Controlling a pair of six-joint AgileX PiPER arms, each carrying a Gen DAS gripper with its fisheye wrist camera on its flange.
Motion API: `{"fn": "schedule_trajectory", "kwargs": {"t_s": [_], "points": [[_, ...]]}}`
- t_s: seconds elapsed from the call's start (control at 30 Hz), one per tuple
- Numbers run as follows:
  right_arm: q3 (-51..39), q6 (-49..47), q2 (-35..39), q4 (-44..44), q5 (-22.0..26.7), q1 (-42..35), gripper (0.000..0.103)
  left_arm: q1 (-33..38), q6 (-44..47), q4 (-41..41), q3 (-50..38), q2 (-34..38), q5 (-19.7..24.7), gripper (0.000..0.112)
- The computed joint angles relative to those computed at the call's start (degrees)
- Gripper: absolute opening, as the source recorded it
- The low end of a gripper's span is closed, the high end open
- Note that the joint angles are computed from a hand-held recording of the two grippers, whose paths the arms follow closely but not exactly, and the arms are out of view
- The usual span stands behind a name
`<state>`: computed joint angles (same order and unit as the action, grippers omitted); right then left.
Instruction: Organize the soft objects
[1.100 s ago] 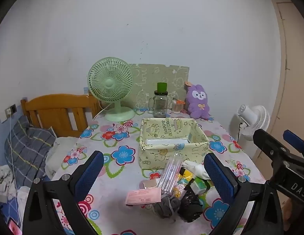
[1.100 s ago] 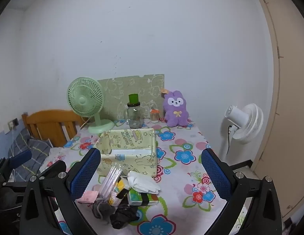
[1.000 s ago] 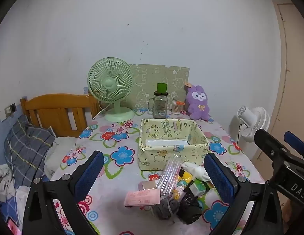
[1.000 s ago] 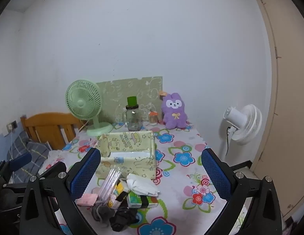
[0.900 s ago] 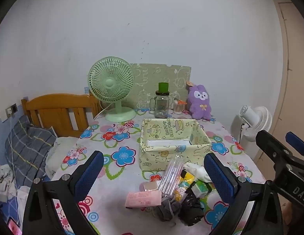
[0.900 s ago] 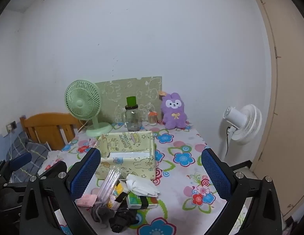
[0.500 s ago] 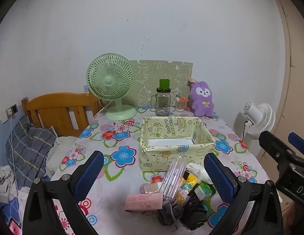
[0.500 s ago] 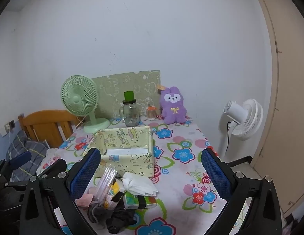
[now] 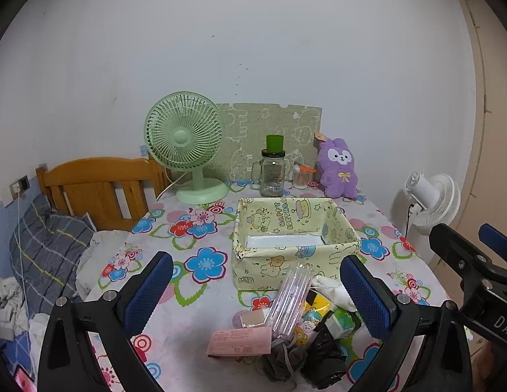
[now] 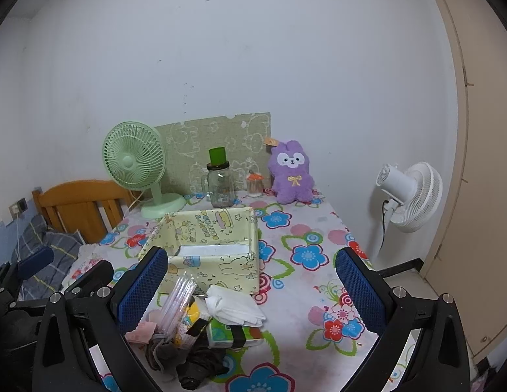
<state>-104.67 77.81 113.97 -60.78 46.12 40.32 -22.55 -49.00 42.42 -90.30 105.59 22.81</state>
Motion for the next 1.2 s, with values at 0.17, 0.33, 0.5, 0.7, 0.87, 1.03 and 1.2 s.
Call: {"fn": "schedule_trajectory", "kwargs": {"t_s": [0.17,0.33,0.5,0.7,0.87,1.03,1.2], "points": [[0.85,1.36,-0.35,-1.29,0.26,0.48,0.103,-0.18,-0.58,0.73,0.11,-0.07,0.1,0.103],[0.78,1.04,-0.4,-1.12,0.15,0.37,0.103,-0.17,0.17,-0.34,0.05,-0.15,0.24,0.103],[1.13,1.34,-0.78,-1.2,0.22,0.63,0.103,-0.18,-0.63,0.43,0.29,-0.21,0.13,0.103],[0.89,1.07,-0.78,-1.06,0.37,0.62,0.103,-0.04,0.07,-0.24,0.16,-0.22,0.05,0.103],[1.03,1.06,-0.92,-0.93,0.33,0.63,0.103,-0.07,-0.22,0.05,0.3,-0.31,0.02,0.103],[1.33,1.12,-1.35,-0.91,0.59,0.83,0.103,-0.08,-0.72,0.56,0.64,-0.47,-0.15,0.103],[1.19,1.1,-1.26,-0.79,0.68,0.84,0.103,-0.25,-1.26,1.24,1.27,-1.07,-0.16,0.103]]}}
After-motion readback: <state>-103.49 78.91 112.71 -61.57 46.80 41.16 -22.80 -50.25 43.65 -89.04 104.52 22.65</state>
